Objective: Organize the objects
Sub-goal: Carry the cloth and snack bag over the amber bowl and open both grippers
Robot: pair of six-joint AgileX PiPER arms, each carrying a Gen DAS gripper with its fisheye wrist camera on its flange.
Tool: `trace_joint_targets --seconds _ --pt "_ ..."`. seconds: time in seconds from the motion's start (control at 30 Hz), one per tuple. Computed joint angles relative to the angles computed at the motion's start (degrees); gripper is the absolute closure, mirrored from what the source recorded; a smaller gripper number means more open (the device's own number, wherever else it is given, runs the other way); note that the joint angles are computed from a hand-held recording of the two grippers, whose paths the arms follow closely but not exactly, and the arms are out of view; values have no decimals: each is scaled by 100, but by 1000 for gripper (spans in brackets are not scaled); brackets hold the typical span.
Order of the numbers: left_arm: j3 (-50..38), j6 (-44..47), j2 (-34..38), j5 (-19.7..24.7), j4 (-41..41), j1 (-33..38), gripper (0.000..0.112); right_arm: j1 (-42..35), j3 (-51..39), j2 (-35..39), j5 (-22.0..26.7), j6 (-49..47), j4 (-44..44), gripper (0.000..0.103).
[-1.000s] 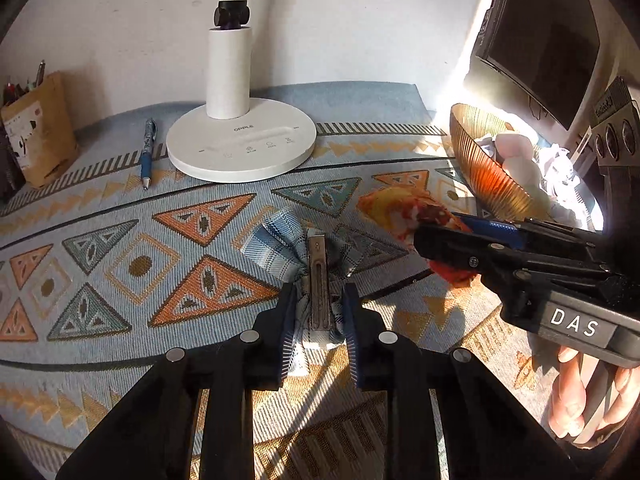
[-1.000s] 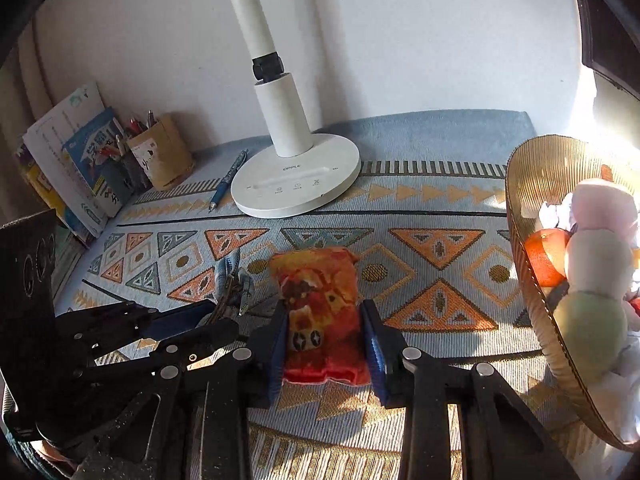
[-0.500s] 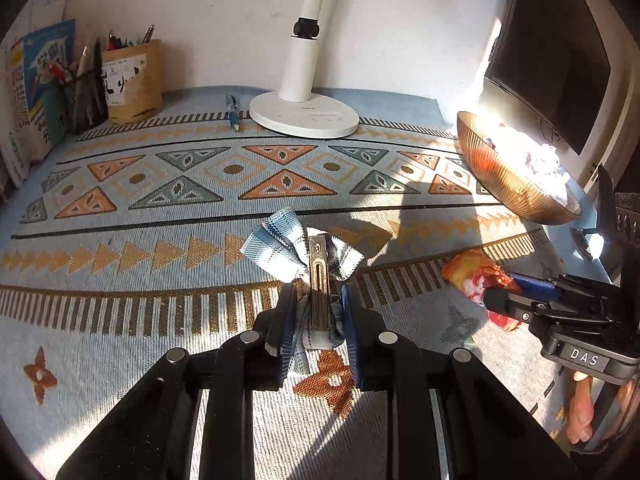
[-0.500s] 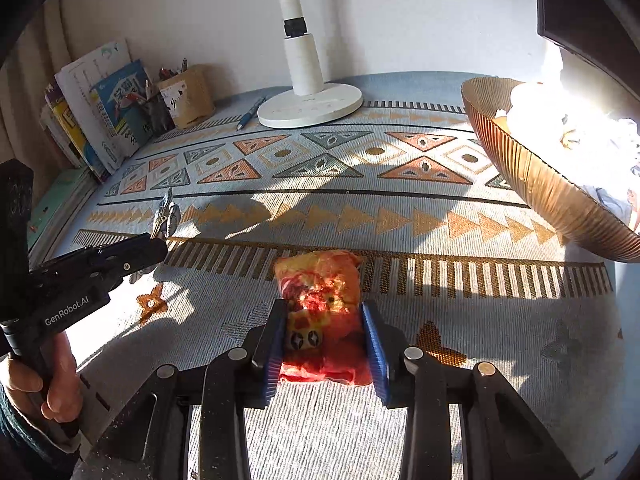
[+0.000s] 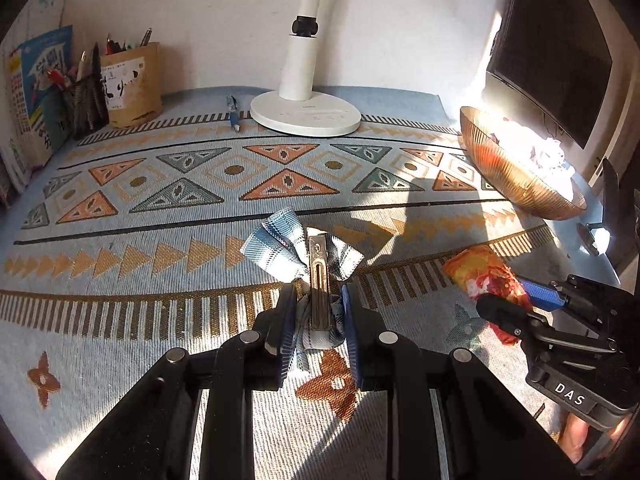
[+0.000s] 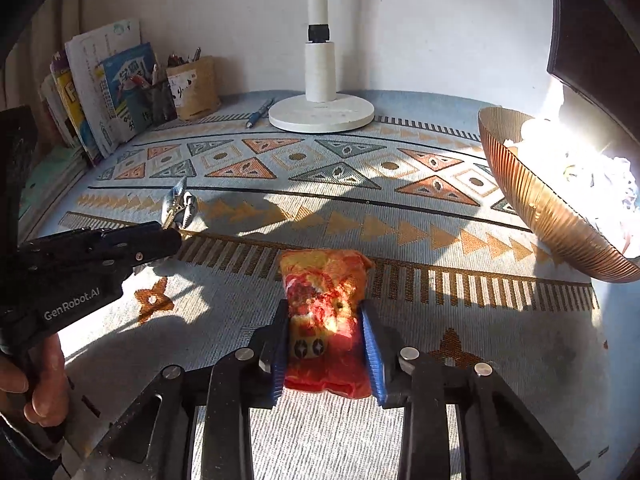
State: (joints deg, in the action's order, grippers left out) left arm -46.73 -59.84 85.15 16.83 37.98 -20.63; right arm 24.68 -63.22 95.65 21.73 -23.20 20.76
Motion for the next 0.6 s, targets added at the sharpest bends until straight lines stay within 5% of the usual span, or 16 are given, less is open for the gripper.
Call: trace_joint_targets --seconds 0.3,0.6 --pt "-2166 1280 417 794 -328 -869 92 -1304 -221 -1290 -301 -1238 1475 71" --pt "-5997 3898 2785 1333 -2564 -1037 92 -2877 -1637 -349 -87 -916 2092 71"
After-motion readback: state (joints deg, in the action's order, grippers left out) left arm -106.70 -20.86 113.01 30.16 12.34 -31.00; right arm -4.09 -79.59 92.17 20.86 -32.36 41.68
